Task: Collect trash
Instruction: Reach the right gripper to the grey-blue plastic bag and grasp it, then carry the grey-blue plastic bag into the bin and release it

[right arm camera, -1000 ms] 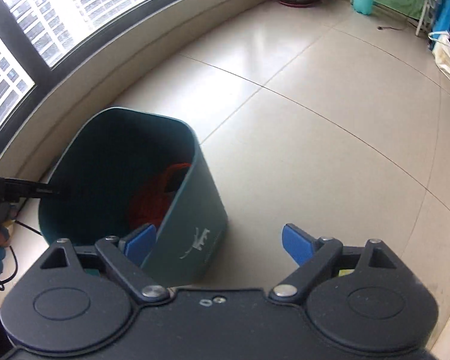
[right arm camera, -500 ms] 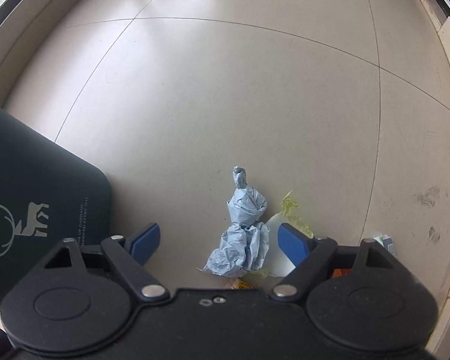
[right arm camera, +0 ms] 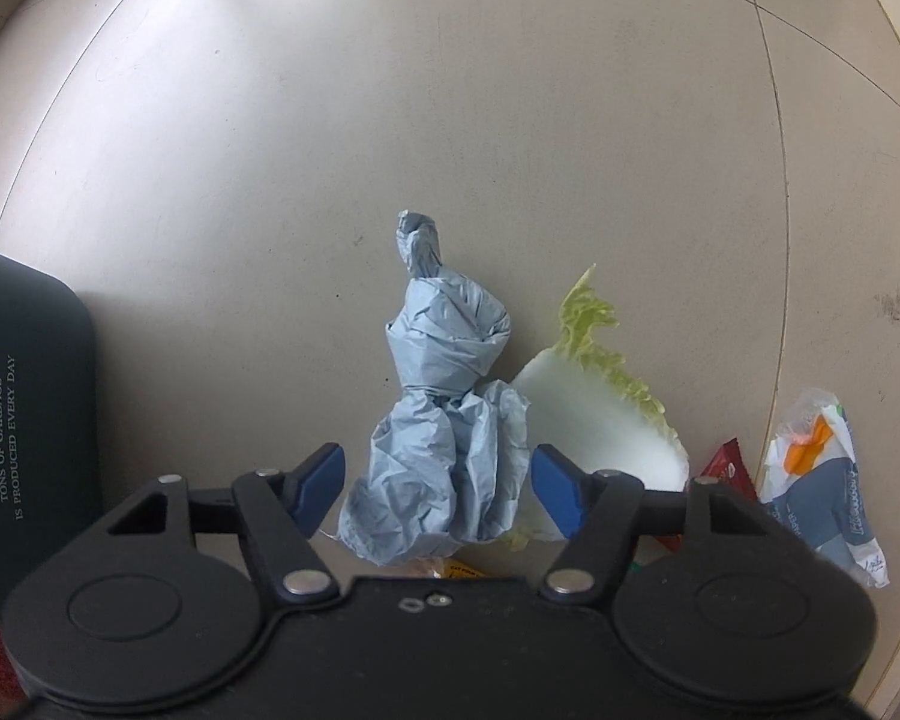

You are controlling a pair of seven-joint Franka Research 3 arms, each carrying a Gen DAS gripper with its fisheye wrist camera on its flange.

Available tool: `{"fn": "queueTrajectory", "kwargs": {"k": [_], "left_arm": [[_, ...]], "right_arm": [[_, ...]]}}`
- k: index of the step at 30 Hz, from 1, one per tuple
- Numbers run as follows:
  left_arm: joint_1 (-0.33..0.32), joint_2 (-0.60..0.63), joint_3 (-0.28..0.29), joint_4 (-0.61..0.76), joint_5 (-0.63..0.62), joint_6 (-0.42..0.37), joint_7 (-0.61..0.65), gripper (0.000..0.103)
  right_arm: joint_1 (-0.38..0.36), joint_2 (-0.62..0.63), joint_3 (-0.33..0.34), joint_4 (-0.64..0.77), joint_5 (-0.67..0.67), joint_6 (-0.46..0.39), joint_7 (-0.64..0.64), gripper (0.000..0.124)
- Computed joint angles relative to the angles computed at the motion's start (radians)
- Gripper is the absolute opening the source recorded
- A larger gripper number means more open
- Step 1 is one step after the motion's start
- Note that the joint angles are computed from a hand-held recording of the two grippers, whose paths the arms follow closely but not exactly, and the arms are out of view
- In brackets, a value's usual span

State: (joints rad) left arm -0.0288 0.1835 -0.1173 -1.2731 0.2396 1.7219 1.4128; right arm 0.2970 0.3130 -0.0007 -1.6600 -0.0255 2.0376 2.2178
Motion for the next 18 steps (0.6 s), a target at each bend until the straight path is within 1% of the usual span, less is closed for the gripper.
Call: {"fn": "queueTrajectory", "kwargs": {"k": [1,3,5,8,11,15,18], "left_arm": [[0.0,0.001,0.0,0.0,0.0,0.001,0.0,0.017],[-0.003,0.001,-0.002,-0.001,0.0,0.002,-0.006,0.017],[-0.002,-0.003,-0.002,-0.009,-0.003,0.007,-0.008,0.017],[0.003,-0.008,0.0,-0.014,-0.015,0.007,-0.007,0.017],[0.009,-0.003,0.002,-0.003,-0.026,-0.001,-0.005,0.017],[0.021,0.006,0.005,0.021,-0.046,-0.016,0.003,0.017],[0.028,0.007,0.007,0.025,-0.054,-0.014,0.008,0.017]], "right_arm": [[0.002,0.001,0.0,0.003,-0.002,-0.002,0.003,0.054],[0.003,-0.003,-0.001,0.0,-0.004,-0.001,0.009,0.048],[0.004,-0.013,-0.001,-0.008,-0.008,0.004,0.015,0.037],[0.007,-0.029,0.0,-0.011,-0.019,-0.005,0.018,0.028],[0.007,-0.056,0.006,-0.018,-0.027,-0.007,0.004,0.023],[0.007,-0.106,0.018,-0.007,-0.04,-0.034,-0.049,0.021],[0.005,-0.129,0.027,0.04,-0.038,-0.061,-0.096,0.021]]}}
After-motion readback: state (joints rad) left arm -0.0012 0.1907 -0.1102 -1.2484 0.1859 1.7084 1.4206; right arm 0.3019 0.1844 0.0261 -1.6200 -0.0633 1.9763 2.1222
